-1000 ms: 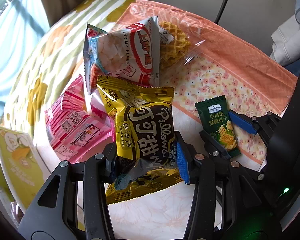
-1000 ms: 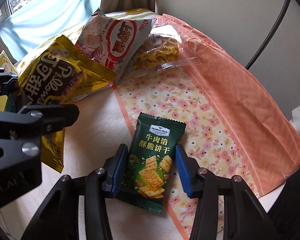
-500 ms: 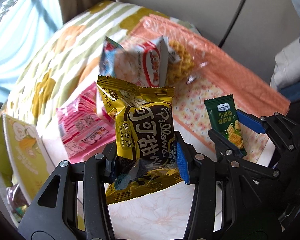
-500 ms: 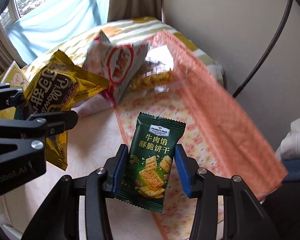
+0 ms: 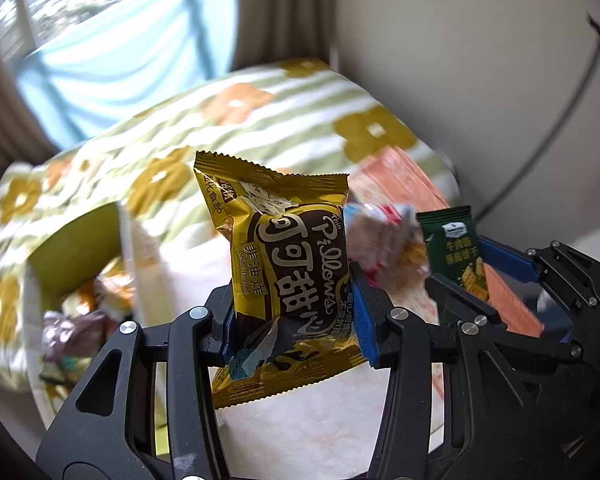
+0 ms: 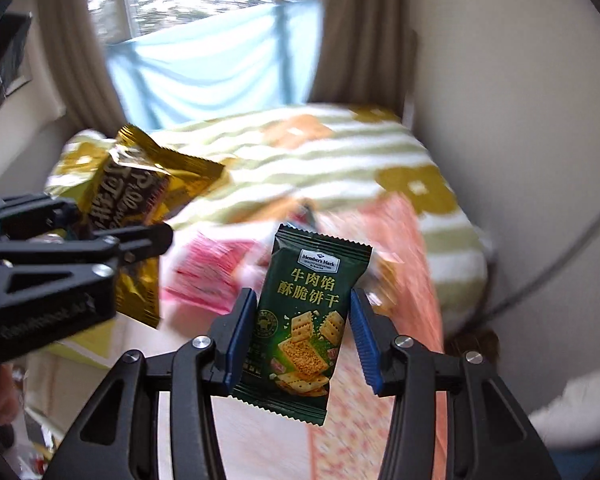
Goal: Organize snacks
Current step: 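Carry both held snacks into the box and open both grippers to release them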
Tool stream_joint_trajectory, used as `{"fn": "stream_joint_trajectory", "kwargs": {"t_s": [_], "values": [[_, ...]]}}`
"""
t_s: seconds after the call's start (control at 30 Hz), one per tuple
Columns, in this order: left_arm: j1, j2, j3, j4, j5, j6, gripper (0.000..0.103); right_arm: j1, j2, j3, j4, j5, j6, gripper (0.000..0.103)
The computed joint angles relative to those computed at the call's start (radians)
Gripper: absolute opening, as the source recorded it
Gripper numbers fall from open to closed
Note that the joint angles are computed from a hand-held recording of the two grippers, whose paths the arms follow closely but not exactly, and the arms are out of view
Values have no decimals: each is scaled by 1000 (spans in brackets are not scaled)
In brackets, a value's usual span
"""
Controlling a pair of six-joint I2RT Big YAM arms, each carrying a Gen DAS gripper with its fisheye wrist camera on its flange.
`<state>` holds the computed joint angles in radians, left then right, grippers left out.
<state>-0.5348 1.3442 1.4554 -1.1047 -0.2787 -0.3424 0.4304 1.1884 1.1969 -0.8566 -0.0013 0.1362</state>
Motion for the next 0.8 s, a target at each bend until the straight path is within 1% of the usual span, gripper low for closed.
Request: {"fn": "stream_joint_trajectory", "kwargs": {"t_s": [0.1, 0.2, 0.27, 0.3, 0.4, 0.53, 0.6, 0.7, 0.8], "values": [[65, -52, -11, -18, -5, -36, 42, 33, 50, 80, 4, -67, -42, 43], [147, -99, -28, -30, 1, -45, 42, 80, 107, 160, 6, -119, -69, 43], [212, -130, -44, -38, 6, -42, 43, 112, 143, 205, 6, -158, -67, 43], [253, -145, -53, -36, 22, -36, 43, 132, 167, 234, 5, -174, -62, 43], [359, -176, -75, -36, 61, -16, 43, 193, 230, 300, 1, -180, -57, 43], [513, -185, -93, -34, 129, 45, 43, 250, 328, 393, -13, -191, -41, 43], [581, -174, -100, -29, 176, 74, 43, 281, 376, 437, -24, -188, -27, 43], [674, -142, -104, -28, 256, 126, 43, 304, 451, 518, -53, -186, -11, 43], [737, -90, -103, -27, 326, 166, 43, 318, 520, 583, -83, -174, 3, 43]]}}
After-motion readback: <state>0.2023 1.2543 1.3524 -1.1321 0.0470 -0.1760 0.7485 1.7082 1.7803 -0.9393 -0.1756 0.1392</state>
